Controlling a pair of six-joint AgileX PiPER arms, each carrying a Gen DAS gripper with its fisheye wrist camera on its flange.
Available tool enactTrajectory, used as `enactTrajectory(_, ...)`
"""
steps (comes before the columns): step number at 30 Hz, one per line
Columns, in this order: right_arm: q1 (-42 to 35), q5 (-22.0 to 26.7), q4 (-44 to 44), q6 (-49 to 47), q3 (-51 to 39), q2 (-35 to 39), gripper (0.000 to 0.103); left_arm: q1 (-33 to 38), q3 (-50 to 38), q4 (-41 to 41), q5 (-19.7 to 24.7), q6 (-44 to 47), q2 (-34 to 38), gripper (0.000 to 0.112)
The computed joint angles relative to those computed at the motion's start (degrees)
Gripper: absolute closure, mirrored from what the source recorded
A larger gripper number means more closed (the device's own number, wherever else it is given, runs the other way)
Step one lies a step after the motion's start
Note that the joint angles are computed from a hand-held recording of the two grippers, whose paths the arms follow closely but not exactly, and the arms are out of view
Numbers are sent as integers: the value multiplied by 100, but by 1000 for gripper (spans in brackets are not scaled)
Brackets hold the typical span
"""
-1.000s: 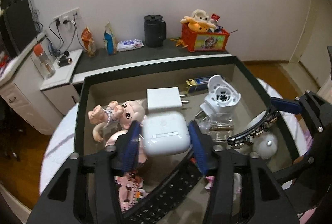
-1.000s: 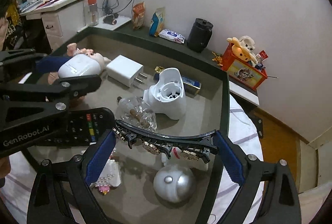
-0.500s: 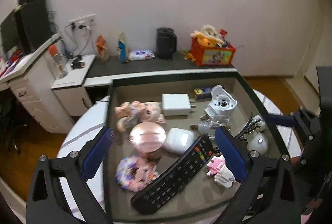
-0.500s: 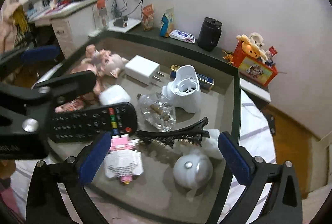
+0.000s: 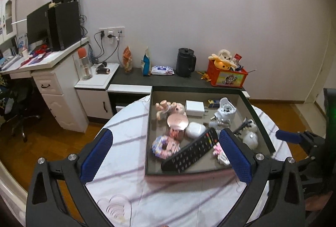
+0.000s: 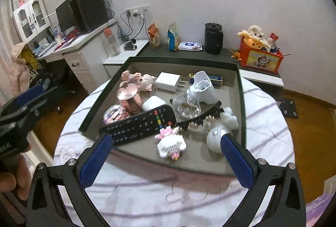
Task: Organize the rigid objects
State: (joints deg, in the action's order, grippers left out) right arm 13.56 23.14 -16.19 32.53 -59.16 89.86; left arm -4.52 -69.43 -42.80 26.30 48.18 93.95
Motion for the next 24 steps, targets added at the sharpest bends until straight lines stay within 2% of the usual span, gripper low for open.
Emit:
enactTrajectory(5,443,228,-1012,1389,598,-824,0,286,835,-369,100,480,-776,10)
enactTrajectory(10,998,875,-1838,2619,1056,-1714,0,640,1483,-606,430,730,-1528,10)
enactTrajectory(15,1830,1752,-2500,3573,1289,-2430,0,702,1981,-117,436,265,-2239,10)
enactTrajectory(18,2543,2372,-2897,4195,1400,-2813,0,635,2263,479,343,-335,-2742,10)
enactTrajectory(20,3005,2741,-3109,4598,1488,-3055,0,709,2432,682,443,-489,-3104,10)
enactTrajectory(24,4200,3777,-3498,5403,1538,-3334,0,798,2650,994,656,-755,-3706,10)
